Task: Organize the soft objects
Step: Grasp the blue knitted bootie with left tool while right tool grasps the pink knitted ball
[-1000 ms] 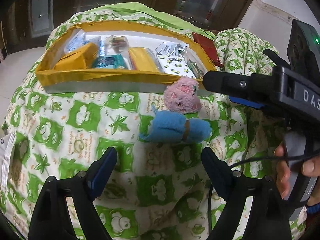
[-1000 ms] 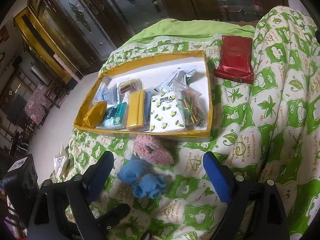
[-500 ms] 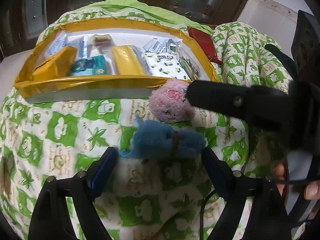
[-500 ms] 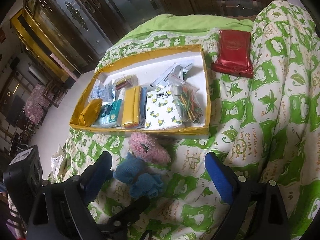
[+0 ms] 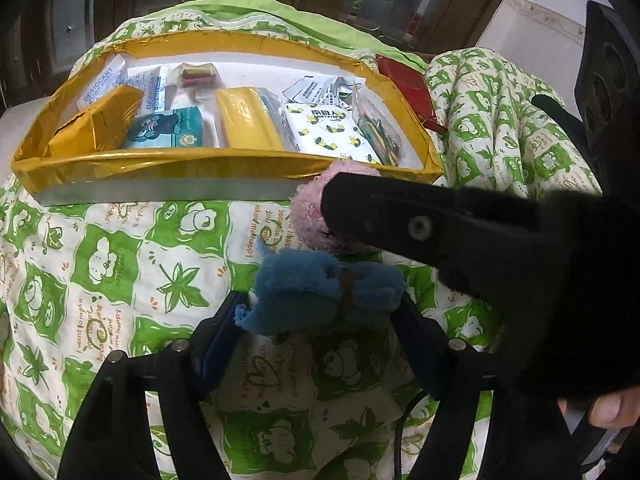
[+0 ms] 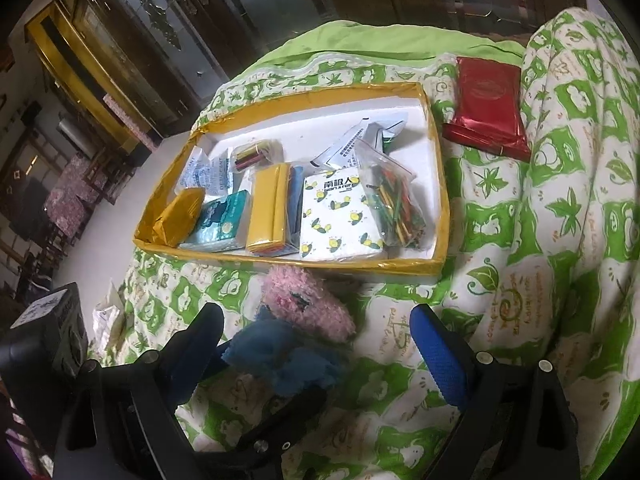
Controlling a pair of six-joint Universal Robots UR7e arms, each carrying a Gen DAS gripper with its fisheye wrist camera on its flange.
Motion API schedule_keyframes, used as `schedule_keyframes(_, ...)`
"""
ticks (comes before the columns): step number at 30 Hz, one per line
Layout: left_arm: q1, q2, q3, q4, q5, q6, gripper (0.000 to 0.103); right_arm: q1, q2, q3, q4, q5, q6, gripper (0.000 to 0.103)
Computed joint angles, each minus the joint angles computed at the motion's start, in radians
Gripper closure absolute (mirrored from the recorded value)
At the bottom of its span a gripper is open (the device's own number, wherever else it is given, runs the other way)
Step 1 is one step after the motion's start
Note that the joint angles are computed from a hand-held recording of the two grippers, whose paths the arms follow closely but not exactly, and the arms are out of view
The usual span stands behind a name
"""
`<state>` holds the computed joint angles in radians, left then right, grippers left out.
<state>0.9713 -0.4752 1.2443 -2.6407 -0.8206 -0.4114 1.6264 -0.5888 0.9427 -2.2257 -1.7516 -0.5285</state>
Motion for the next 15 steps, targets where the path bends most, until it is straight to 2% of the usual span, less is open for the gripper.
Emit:
schedule_keyframes(6, 0.002, 0.002, -0.003, -0.005, -0.008, -0.013, 0.025, 0.002, 0.026, -0.043, 0.049, -0.014, 0.000, 0.009)
schedule_keyframes(9, 0.001, 0.009, -0.013, 0.003, 0.002, -0.013, 0.025, 0.005, 0.036, -0.057, 0.078, -0.027, -0.013, 0.024)
schedule_keyframes(11, 0.002, 0.014, -0.021, 0.007, 0.005, -0.012, 0.025, 0.006, 0.046, -0.073, 0.103, -0.046, -0.011, 0.048)
schedule_keyframes(13, 0.001, 0.016, -0.022, 0.003, 0.010, -0.007, 0.025, 0.002, 0.053, -0.092, 0.133, -0.044, 0.007, 0.062)
schedule_keyframes(14, 0.000, 0.015, -0.019, -0.002, 0.012, -0.002, 0.026, 0.001, 0.053, -0.096, 0.141, -0.039, 0.010, 0.063)
schedule_keyframes(15, 0.000, 0.013, -0.014, -0.010, 0.011, 0.005, 0.033, -0.001, 0.052, -0.097, 0.144, -0.034, 0.012, 0.064)
